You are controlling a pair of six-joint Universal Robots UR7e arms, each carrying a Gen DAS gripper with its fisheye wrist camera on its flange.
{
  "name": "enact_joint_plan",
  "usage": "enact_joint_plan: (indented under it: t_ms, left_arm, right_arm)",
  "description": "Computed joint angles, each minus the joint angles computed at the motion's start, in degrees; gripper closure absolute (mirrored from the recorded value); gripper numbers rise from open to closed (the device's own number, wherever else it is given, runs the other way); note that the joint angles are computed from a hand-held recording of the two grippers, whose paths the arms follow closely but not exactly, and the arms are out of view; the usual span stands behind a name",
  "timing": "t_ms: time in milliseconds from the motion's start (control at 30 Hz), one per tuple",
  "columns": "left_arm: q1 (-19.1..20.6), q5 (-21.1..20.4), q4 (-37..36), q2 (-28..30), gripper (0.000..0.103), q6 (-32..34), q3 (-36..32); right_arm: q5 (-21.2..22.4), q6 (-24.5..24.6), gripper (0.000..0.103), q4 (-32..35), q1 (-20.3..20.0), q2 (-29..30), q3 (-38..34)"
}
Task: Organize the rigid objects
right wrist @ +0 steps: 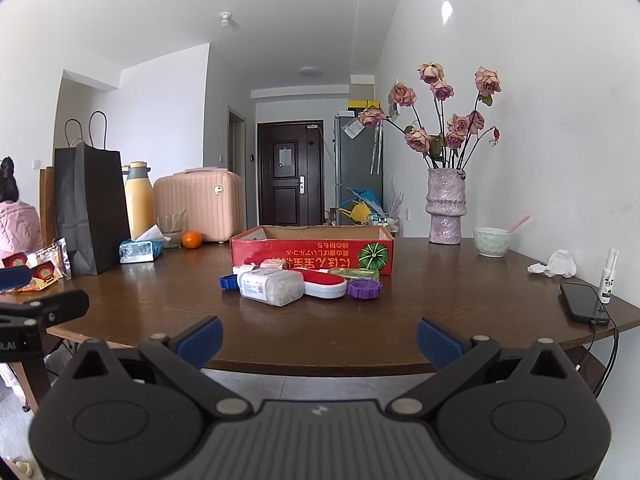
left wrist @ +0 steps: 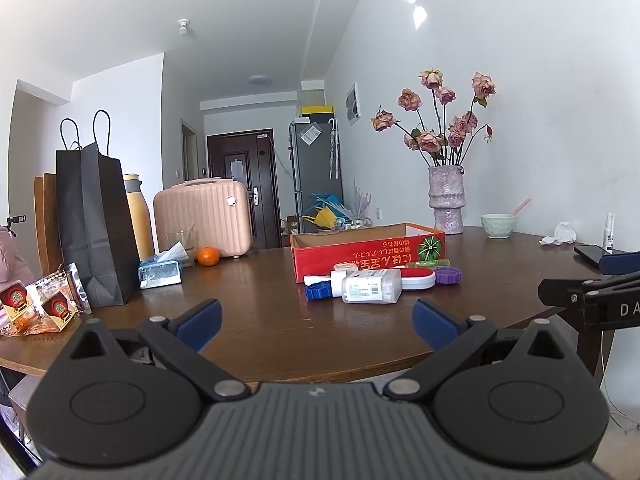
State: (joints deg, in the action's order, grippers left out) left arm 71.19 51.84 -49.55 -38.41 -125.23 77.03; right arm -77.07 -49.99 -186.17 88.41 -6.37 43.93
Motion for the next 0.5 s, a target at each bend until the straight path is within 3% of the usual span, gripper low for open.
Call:
enact_joint_plan:
  t_ms: [500]
  left_arm:
    - [0.1, 0.1, 0.1, 0.1, 0.0, 0.1, 0.0]
  right_arm:
    - [-0.1, -0.4, 0.0, 0.5, 0.1, -0.2, 0.3]
